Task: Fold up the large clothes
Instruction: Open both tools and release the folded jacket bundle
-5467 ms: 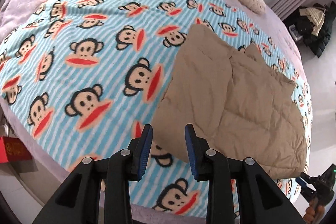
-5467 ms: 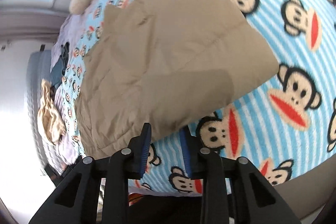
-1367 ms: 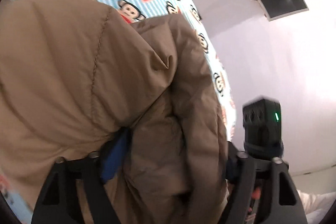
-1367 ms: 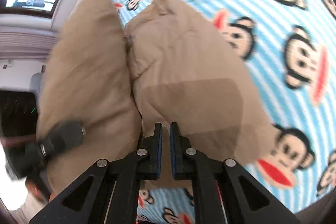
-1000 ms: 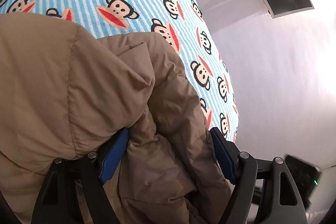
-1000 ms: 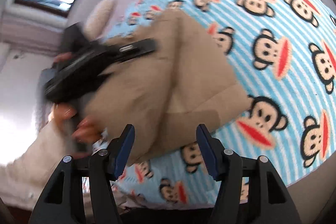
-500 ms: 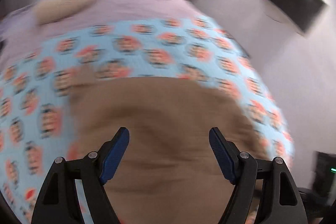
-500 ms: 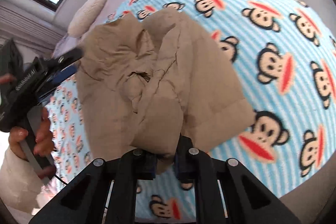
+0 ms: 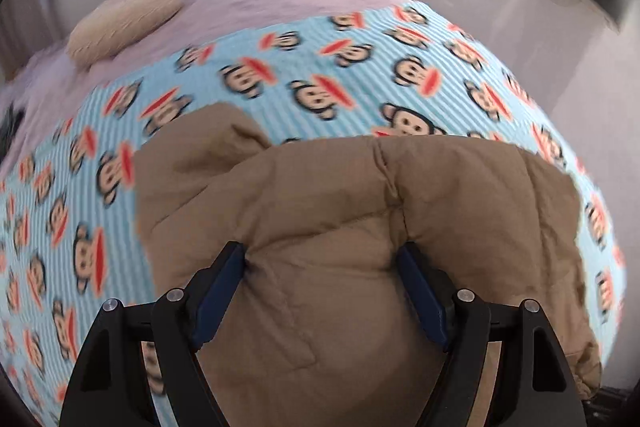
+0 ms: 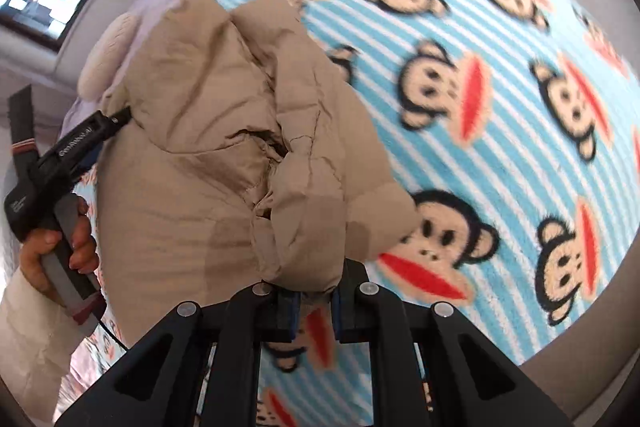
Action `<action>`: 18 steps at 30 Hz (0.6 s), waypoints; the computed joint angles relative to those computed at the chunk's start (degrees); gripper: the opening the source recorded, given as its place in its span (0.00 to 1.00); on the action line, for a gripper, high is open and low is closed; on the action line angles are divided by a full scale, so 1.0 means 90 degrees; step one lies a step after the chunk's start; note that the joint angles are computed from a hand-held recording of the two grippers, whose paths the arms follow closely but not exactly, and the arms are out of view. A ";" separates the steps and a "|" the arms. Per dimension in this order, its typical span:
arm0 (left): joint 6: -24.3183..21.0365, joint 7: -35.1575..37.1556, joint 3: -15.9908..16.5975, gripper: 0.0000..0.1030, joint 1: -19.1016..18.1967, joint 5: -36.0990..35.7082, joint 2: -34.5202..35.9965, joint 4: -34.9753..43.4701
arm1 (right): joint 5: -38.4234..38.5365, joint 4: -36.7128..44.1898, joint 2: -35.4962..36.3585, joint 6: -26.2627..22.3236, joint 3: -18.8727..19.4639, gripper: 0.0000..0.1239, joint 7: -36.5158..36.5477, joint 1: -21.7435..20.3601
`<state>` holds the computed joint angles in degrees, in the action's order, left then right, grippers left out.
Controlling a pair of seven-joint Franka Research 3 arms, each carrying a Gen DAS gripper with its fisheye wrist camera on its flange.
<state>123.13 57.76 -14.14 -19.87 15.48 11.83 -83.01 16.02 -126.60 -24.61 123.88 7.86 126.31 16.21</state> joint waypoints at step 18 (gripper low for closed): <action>-0.0420 -0.0136 0.0053 0.77 -0.0247 0.0276 0.0448 0.0568 | -0.0622 0.1003 0.0200 0.0013 -0.0076 0.22 -0.0527 -0.0419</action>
